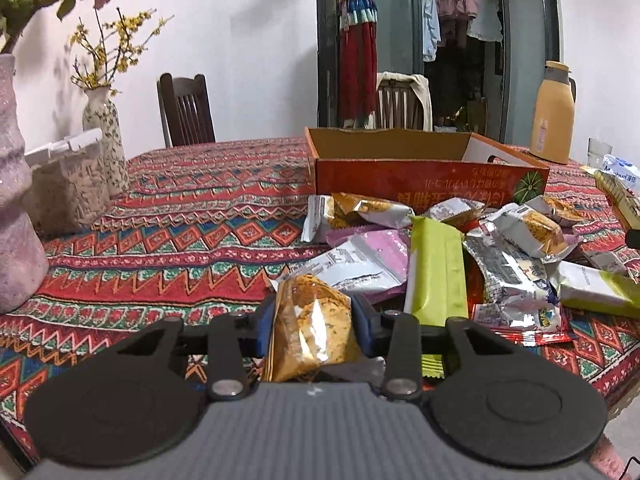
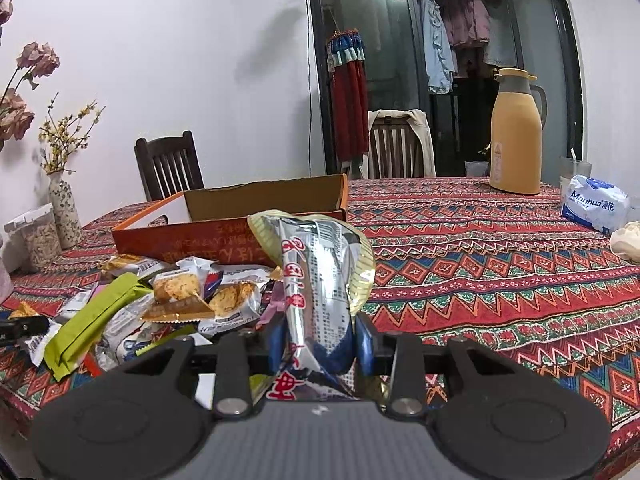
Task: Organize snacks
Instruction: 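Carry both packets into the orange box and open both tools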
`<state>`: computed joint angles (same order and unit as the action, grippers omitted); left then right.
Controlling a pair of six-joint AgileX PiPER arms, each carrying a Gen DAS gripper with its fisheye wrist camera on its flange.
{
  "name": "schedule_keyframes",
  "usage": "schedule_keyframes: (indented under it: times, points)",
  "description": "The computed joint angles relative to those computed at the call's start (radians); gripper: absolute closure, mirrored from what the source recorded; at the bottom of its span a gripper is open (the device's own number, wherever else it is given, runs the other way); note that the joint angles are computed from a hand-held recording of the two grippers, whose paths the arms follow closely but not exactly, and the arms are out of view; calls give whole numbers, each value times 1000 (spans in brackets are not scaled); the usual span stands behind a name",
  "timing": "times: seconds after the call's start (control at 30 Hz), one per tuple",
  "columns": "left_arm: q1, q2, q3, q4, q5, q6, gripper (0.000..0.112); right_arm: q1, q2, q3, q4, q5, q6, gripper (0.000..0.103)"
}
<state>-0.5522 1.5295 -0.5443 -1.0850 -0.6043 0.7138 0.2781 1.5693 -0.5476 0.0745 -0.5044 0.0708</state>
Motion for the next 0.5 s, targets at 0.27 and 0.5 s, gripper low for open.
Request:
schedule_keyframes:
  times: [0.27,0.5]
  points:
    - [-33,-57,-28,-58,-38,96,74,20,-8,-25,68,14,-75,67]
    - [-3,-17,-204,-141,2,233,73,36,13,-129,124,55,-161,67]
